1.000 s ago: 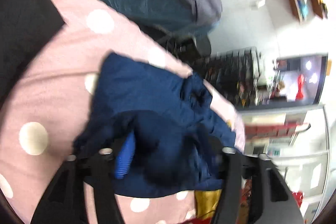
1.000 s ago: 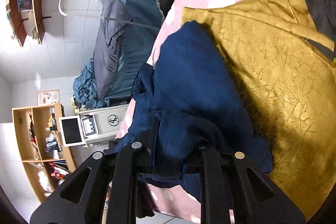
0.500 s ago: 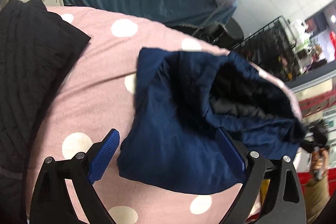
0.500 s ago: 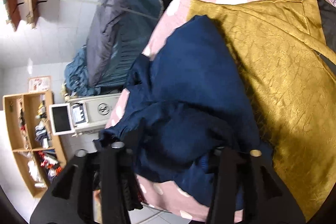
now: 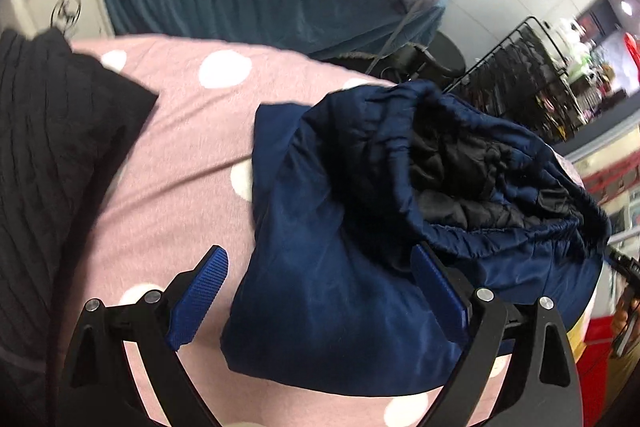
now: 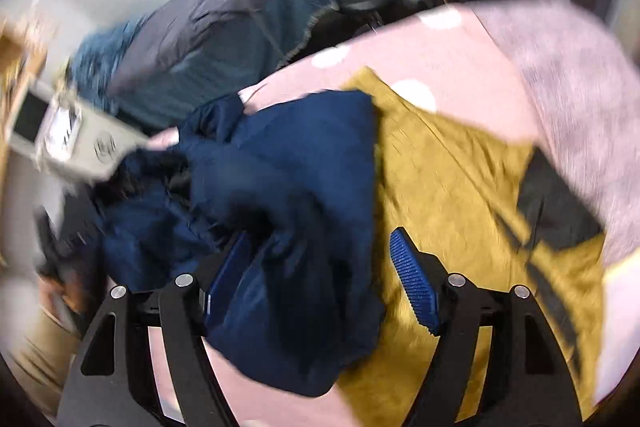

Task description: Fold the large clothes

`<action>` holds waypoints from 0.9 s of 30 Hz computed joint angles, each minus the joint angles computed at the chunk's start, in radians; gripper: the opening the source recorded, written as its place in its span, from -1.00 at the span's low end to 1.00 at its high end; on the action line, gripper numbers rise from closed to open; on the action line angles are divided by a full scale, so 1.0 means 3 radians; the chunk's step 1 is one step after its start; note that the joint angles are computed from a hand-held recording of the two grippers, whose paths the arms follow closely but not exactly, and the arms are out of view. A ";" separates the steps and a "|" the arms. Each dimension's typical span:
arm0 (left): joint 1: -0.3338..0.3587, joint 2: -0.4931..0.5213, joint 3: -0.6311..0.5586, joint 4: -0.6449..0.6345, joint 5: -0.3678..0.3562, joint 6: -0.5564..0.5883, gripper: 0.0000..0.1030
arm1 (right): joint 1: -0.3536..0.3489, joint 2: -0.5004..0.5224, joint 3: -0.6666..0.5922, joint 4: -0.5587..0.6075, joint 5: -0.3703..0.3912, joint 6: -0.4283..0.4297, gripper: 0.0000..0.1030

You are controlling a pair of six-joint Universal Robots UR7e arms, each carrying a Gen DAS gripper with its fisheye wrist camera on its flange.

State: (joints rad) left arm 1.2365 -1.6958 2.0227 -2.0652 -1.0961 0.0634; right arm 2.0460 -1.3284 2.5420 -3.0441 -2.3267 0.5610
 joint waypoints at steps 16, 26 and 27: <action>-0.0015 0.0111 0.0263 -0.0296 -0.0021 0.0479 0.87 | -0.0128 0.0754 -0.0358 -0.0178 -0.0173 -0.0613 -0.07; 0.0005 0.0788 -0.0282 -0.0806 0.0116 -0.0099 -0.88 | -0.0186 0.0271 -0.0290 -0.0314 0.0029 -0.0345 -0.68; 0.0017 0.0881 -0.0381 -0.0738 0.0194 -0.0126 -0.88 | -0.0239 0.0271 -0.0289 -0.0354 0.0050 -0.0316 -0.68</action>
